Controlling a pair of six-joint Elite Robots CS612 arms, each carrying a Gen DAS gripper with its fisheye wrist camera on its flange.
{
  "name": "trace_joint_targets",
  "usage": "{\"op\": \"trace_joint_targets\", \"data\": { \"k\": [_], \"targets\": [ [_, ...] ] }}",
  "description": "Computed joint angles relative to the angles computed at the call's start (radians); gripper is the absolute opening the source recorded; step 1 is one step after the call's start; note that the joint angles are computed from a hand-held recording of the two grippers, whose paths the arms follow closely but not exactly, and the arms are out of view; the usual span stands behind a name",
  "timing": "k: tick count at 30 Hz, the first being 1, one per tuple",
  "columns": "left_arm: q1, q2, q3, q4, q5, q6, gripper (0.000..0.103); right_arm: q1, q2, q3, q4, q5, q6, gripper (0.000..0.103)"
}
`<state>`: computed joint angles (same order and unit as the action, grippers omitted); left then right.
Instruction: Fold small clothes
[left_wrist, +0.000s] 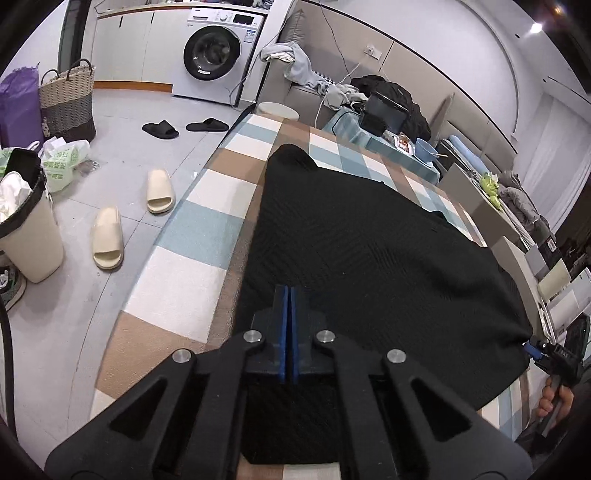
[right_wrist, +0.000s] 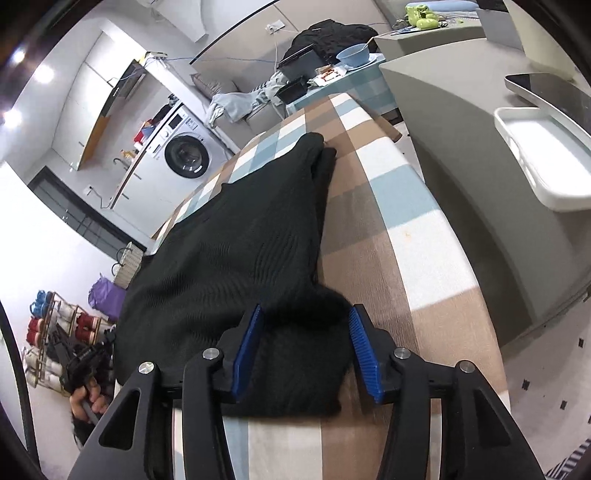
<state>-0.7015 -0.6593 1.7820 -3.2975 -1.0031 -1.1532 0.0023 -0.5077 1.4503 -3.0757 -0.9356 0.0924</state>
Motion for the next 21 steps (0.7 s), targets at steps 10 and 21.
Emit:
{"op": "trace_joint_targets", "data": {
  "k": [10,21],
  "targets": [
    [0.007,0.007,-0.017,0.041,-0.032,-0.024,0.0,0.029,-0.028,0.041,-0.038,-0.094,-0.16,0.007],
    [0.011,0.001,-0.011,0.06,-0.05,-0.048,0.0,0.004,-0.071,0.118,-0.053,-0.117,-0.118,0.024]
  ]
}}
